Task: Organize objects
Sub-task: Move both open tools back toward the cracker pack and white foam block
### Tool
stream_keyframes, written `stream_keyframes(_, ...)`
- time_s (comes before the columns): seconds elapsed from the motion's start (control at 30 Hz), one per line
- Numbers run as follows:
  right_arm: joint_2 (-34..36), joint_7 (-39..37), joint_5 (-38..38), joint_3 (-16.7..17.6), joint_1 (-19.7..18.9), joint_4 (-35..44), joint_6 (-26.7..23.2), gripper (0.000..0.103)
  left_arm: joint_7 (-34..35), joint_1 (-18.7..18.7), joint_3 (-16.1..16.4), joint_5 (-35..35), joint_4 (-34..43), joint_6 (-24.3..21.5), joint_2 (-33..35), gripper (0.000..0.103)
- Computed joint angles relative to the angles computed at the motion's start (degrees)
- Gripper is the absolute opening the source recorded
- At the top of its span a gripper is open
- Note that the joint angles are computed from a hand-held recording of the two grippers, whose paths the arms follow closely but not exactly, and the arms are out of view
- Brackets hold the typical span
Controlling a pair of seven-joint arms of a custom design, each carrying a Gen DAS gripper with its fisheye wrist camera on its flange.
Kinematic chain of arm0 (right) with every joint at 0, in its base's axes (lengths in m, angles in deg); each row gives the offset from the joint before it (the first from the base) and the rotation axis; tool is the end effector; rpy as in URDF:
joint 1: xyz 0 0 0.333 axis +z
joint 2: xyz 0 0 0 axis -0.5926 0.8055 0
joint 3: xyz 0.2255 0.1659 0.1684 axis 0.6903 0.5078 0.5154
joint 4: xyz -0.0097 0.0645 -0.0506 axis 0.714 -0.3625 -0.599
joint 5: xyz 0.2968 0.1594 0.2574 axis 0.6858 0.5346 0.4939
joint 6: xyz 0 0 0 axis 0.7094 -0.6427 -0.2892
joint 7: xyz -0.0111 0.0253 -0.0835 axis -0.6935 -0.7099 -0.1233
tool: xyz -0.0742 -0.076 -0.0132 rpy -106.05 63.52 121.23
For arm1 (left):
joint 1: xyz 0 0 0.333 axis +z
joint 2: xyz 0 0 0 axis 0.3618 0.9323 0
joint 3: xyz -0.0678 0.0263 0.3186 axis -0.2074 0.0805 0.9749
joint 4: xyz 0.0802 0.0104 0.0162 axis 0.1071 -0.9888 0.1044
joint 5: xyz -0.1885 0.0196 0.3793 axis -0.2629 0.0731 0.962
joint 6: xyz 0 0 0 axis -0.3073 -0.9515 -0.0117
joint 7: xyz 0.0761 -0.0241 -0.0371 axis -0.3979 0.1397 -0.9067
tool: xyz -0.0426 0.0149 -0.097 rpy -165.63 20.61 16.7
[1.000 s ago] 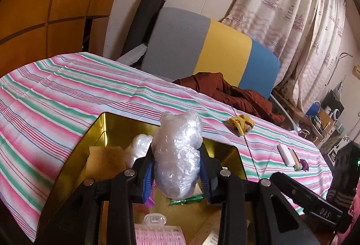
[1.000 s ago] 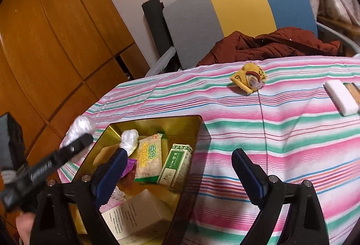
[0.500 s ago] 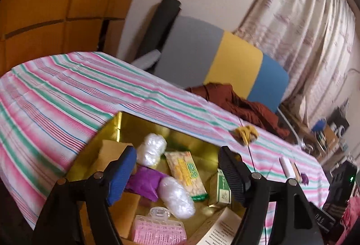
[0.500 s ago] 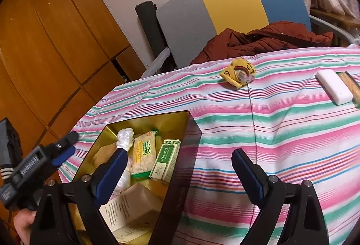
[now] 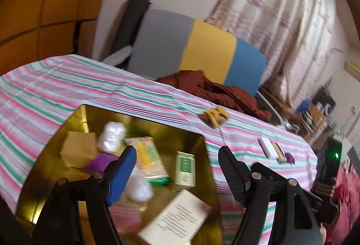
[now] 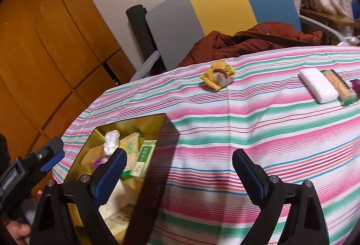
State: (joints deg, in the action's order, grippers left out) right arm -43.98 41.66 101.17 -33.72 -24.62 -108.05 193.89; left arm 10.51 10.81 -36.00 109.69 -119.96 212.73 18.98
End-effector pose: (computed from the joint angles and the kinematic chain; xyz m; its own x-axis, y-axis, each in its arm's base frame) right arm 0.6374 0.1821 0.3990 0.2658 -0.8729 -0.4092 -0.7046 0.1138 -0.7004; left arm 0.5606 -0.2603 0.4365 0.0555 -0.9463 0.3183 -0.5620 -0.2931 -0.7734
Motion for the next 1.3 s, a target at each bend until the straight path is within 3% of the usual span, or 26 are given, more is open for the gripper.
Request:
stream_keyframes(0.43, -0.7, 2.8, -4.2, -2.2, -2.8, -3.4, 1.8, 0.095, 32.0, -4.2, -2.4, -25.4, 3.0, 4.2, 6.3, 0.076)
stream_keyframes(0.8, 0.1, 8.9, -12.3, -3.9, -7.3, -5.6, 4.6, 0.095, 59.0, -3.1, -9.9, -48.1, 6.7, 1.3, 12.0, 0.076)
stream_keyframes(0.97, 1.0, 13.7, -18.4, -4.9, -9.0, -5.4, 6.0, 0.095, 65.8, -4.2, -10.8, -55.3, 8.7, -1.1, 14.5, 0.076)
stream_keyframes(1.2, 4.7, 24.0, -30.9, -7.8, -10.1, -1.7, 5.7, 0.095, 70.8, -8.0, -8.0, -61.0, 9.4, -1.7, 15.2, 0.076)
stream_keyframes(1.3, 6.1, 25.7, -33.9, -6.7, -11.8, 0.1, 6.8, 0.095, 72.8, -8.6, -7.8, -63.6, 10.1, -2.4, 15.7, 0.076)
